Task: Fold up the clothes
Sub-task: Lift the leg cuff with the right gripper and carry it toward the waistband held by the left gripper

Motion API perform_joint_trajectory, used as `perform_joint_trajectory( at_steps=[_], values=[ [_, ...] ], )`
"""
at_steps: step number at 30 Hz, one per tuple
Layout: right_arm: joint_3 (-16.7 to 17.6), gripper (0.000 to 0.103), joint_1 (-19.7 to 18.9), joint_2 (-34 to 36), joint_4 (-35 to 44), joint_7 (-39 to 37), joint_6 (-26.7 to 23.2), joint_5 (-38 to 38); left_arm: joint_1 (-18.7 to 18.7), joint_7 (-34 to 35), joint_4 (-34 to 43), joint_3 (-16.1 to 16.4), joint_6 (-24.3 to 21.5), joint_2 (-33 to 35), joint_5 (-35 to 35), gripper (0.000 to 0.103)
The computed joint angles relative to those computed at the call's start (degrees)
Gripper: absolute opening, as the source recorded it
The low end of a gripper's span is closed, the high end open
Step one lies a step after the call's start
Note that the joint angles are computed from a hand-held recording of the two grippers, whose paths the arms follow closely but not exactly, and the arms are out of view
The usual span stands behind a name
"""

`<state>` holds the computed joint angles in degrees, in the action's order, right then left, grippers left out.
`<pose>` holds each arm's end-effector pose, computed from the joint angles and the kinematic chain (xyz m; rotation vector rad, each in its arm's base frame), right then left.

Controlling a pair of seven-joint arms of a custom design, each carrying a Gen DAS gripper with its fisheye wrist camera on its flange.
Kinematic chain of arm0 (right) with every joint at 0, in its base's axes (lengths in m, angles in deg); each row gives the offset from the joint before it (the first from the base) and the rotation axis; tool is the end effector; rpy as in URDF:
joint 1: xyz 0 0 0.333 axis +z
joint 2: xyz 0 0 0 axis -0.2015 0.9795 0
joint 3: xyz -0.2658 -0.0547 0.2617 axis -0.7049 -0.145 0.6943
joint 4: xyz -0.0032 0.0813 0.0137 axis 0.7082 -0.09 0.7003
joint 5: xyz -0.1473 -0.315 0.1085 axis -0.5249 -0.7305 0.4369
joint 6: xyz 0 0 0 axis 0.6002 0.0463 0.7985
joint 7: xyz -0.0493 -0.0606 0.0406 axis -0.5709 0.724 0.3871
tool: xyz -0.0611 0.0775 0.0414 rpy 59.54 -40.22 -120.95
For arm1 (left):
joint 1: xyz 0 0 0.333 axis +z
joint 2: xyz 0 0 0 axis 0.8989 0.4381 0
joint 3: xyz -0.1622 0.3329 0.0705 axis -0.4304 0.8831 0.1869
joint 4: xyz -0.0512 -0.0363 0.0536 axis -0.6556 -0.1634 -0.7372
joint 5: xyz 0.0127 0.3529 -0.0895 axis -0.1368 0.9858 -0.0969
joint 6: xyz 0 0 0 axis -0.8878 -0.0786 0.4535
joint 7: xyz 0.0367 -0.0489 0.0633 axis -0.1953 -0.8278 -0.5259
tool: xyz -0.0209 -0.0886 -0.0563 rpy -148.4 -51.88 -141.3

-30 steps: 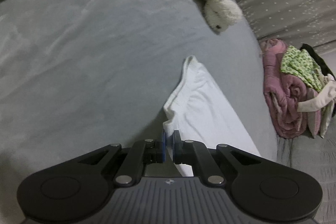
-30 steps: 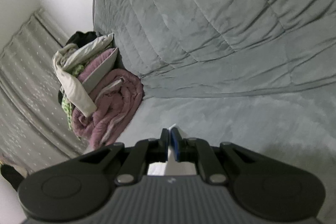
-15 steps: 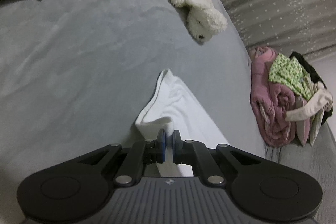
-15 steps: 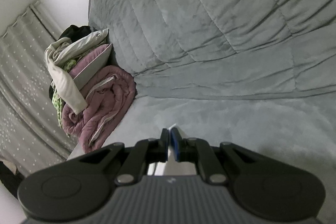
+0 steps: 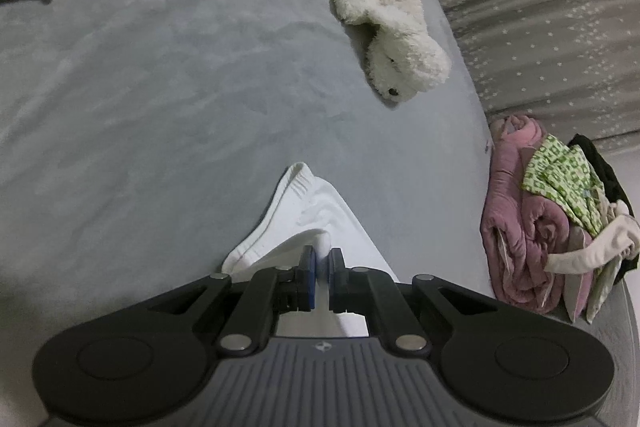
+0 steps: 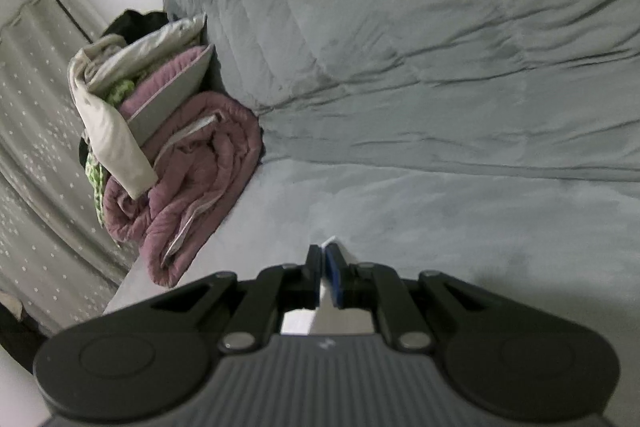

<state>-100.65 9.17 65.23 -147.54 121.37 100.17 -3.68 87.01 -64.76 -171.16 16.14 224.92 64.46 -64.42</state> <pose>0.6636 -0.0083 0.5459 -0.7008 2.0131 -0.5589 0.4362 -0.1093 0.5190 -2.7945 0.3092 -1.2653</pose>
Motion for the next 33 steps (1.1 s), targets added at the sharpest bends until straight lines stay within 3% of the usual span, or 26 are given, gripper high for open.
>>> perform_joint_trajectory(
  at_steps=[5, 12, 18, 22, 33],
  values=[
    [4.6, 0.005, -4.1, 6.3, 11.0, 0.8, -6.8, -2.2, 6.7, -4.9, 2.5, -5.0, -3.0, 1.0, 4.5, 0.004],
    [8.8, 0.005, -7.5, 13.9, 23.9, 3.3, -14.9, -7.4, 10.0, -11.1, 5.3, -6.2, -4.0, 4.5, 11.9, 0.004],
    [12.0, 0.005, -10.1, 17.1, 29.6, 4.0, -18.8, -9.7, 7.7, -14.1, 7.1, -2.5, -4.6, 7.0, 16.4, 0.004],
    [12.0, 0.005, -10.3, 19.3, 34.0, 4.9, -22.1, -11.2, 6.4, -15.8, 9.2, -0.2, -6.0, 9.6, 20.0, 0.004],
    [13.0, 0.005, -11.2, 24.5, 43.7, 7.6, -31.1, -14.3, -0.7, -13.4, 12.2, 8.2, -6.2, 15.0, 21.3, 0.004]
  ],
)
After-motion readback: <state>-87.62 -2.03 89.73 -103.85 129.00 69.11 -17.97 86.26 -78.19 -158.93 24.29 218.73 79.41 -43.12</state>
